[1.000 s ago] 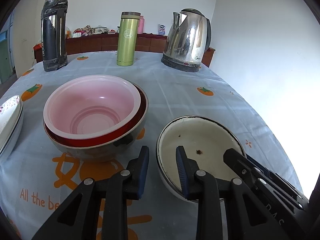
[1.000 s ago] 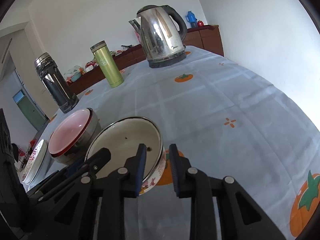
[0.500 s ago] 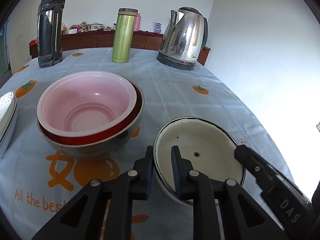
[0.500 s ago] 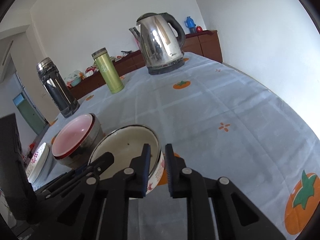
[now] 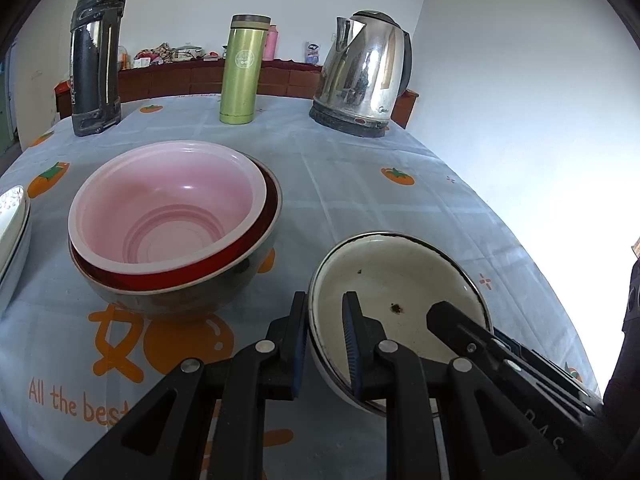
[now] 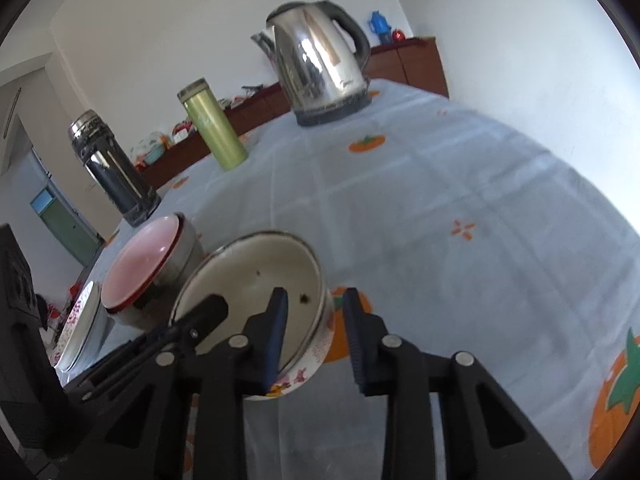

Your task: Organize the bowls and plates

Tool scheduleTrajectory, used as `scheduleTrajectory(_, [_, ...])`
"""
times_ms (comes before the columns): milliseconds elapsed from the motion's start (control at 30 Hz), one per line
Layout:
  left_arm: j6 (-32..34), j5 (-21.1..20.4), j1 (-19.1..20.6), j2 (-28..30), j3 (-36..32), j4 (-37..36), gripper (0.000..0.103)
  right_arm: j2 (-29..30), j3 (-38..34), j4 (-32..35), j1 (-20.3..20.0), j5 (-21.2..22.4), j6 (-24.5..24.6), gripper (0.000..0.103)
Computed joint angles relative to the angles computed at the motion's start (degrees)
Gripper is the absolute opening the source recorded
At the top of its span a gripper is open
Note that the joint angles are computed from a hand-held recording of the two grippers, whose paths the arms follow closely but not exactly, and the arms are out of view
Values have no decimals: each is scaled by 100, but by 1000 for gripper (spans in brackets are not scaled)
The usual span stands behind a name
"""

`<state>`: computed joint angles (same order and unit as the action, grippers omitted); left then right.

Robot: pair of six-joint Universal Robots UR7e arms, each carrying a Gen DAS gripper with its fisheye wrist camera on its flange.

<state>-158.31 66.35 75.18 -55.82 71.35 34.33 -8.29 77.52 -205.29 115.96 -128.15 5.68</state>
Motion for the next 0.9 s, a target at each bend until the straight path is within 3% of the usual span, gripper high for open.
scheduleTrajectory(167, [9,226,51,-97,84,-107,10,-16,101,-317,34,-83,-20,16])
scheduleTrajectory(700, [626,64,-176,-502,611,-651,9,-53,274,-790,119,-64,-40,12])
scheduleTrajectory(900, [975,73,-262,-845,884,-979,9,102,44,-887,317,-277,-181,12])
